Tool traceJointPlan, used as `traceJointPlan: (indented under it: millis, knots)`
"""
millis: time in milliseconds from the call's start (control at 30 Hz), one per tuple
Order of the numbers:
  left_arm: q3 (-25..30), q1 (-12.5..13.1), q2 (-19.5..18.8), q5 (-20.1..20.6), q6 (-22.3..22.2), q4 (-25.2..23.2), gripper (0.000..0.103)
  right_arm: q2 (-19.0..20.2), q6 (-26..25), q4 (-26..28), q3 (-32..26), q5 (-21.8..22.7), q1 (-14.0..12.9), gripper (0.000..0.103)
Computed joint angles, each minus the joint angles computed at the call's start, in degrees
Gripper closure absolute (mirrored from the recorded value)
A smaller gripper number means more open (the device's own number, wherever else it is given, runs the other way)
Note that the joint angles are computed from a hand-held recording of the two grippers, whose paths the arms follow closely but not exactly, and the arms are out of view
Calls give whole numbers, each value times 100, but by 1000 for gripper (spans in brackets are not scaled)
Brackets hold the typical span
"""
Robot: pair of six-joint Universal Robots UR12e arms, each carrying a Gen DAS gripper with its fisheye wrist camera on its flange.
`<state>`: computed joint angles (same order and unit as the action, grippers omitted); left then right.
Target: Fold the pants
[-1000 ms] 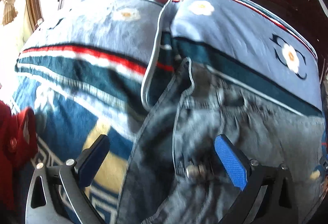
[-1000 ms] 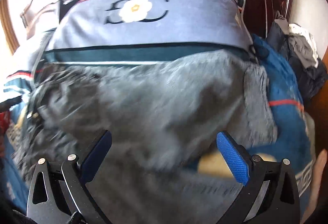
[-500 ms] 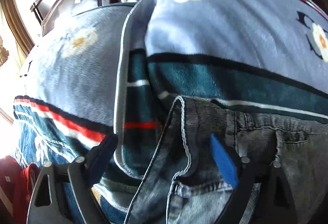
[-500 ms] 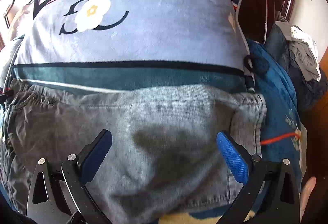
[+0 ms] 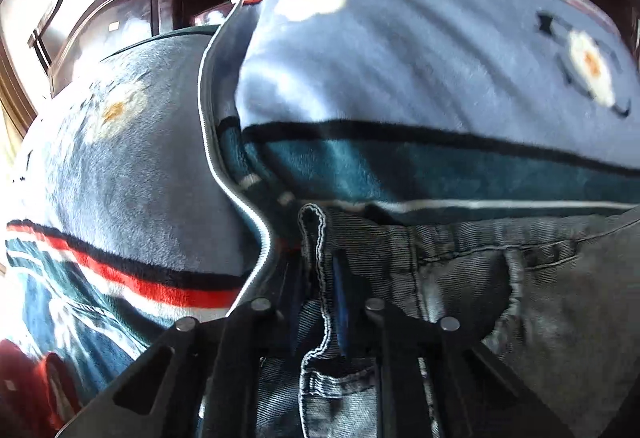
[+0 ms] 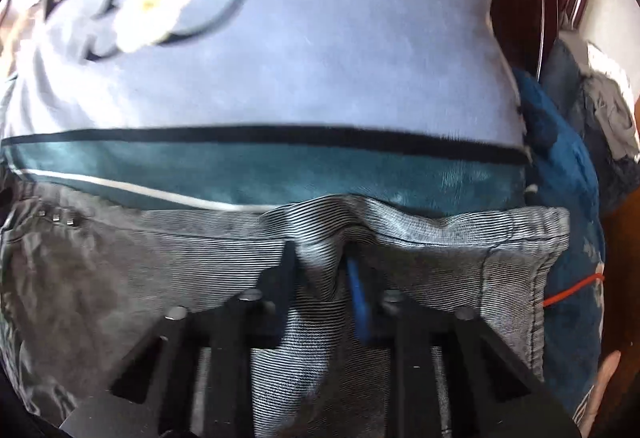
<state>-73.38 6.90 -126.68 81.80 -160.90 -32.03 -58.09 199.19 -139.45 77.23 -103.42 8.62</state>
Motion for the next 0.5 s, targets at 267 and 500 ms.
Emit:
traceJointPlan:
  millis: [267,500]
  knots:
    - [-411,319,472,-1341,-435,98,90,-448,-19,-738,448,208,-7,88]
    - [-836,580,896,-2100,-379,130,90,-857,47,-1227,830,512,-3,88]
